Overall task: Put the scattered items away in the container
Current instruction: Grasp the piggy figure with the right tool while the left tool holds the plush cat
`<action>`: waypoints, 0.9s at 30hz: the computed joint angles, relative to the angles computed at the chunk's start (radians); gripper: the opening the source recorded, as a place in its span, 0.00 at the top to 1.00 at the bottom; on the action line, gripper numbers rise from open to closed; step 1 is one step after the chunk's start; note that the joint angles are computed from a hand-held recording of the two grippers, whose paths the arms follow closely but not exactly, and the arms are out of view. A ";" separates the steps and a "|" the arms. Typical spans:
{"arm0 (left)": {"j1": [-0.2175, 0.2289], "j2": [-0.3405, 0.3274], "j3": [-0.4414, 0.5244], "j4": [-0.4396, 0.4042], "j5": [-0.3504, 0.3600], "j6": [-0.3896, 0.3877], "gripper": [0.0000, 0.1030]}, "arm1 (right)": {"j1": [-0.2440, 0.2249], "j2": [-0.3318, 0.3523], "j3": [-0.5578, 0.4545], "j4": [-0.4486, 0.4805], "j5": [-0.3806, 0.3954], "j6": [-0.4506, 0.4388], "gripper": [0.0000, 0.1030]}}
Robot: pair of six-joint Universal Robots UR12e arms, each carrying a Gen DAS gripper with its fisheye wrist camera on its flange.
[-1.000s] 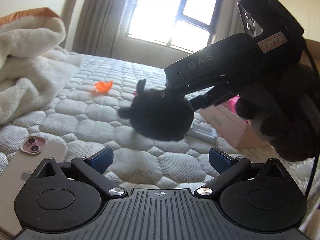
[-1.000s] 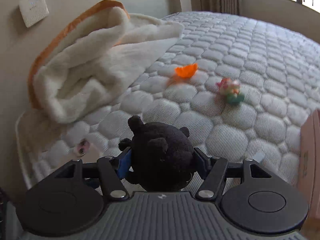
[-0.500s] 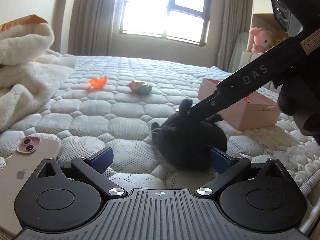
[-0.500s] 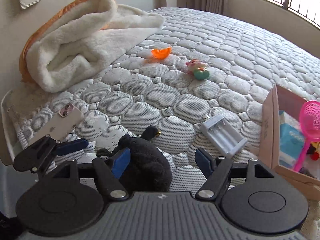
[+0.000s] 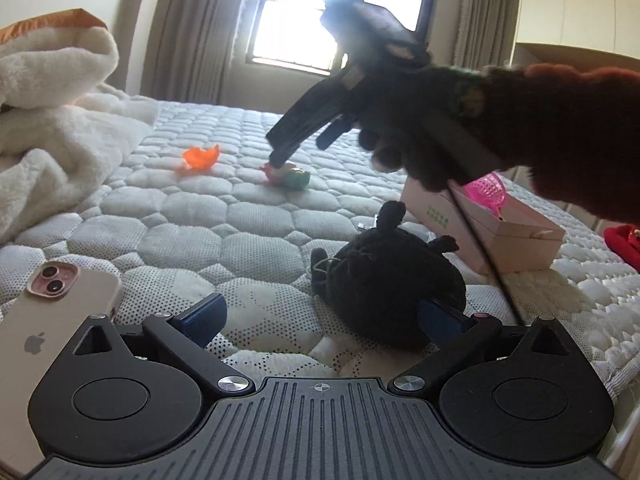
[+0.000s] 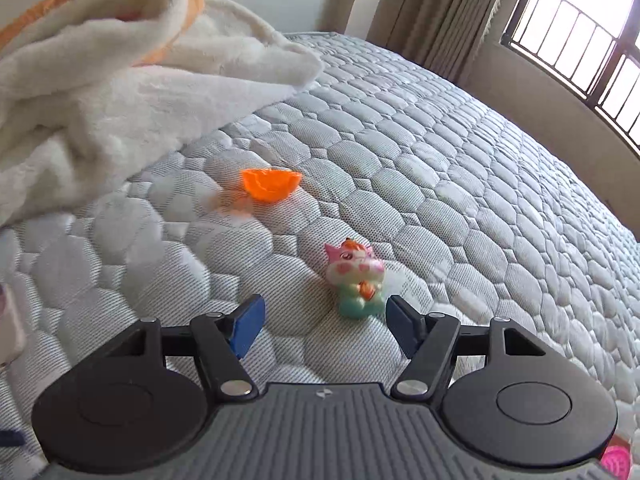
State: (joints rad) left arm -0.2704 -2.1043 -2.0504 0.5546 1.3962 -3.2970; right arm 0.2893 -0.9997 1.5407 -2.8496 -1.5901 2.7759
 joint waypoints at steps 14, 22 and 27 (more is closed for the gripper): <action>0.016 0.000 -0.002 0.007 -0.038 -0.035 0.00 | -0.023 -0.022 0.068 -0.047 0.021 0.083 0.58; 0.008 -0.020 0.009 0.049 -0.017 -0.040 0.00 | -0.041 -0.284 0.383 -0.164 0.050 0.128 0.58; 0.006 -0.034 0.010 0.087 -0.011 -0.052 0.00 | -0.044 -0.374 0.549 -0.223 -0.044 0.134 0.58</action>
State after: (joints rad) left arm -0.2644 -2.1385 -2.0403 0.6418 1.3847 -3.3486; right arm 0.2452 -1.3739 2.0893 -3.0723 -1.6346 2.9101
